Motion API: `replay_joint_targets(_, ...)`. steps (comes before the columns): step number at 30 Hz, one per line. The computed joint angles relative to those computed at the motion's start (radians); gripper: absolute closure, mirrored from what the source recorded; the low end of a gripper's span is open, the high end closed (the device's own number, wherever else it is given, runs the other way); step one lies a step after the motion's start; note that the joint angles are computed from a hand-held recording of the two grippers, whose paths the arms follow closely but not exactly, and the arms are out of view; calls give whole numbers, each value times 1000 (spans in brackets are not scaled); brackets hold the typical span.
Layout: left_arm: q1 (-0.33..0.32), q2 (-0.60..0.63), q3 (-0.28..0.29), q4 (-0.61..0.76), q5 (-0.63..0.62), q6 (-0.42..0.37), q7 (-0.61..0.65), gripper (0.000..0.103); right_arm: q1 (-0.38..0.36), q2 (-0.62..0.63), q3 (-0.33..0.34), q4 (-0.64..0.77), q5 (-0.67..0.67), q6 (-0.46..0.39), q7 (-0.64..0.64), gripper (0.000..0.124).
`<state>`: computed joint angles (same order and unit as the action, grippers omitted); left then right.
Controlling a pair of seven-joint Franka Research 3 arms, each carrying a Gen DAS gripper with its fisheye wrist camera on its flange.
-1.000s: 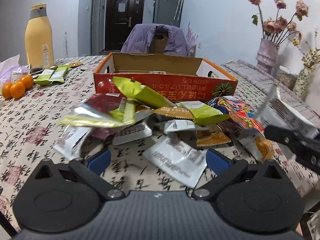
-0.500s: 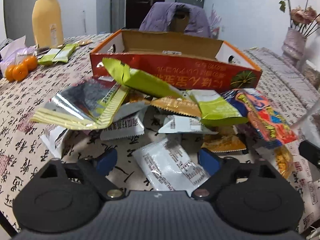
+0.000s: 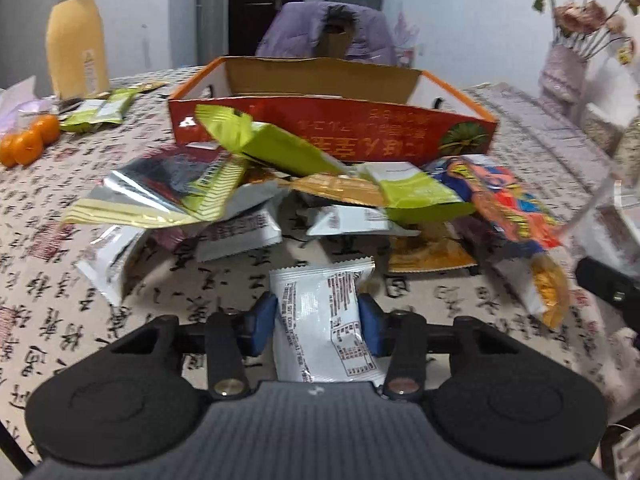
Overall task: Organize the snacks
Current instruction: 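Grasp a white snack packet with the left tool while the right tool lifts its packet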
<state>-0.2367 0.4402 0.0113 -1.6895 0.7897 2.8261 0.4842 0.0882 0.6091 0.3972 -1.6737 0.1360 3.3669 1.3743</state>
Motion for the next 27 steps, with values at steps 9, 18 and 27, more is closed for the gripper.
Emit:
replay_joint_targets(9,-29,-55,43,-63,146,80,-100,59,15,-24,-15,-25,-11,21,9,111)
replay_joint_targets(18,-22,-110,49,-53,356,138,-238,59,38,-12,-26,24,-29,25,20,111)
replay_joint_targets(27,48,-50,2,101,271,143,-161,59,113,74,-80,244,-3,-56,-25,111)
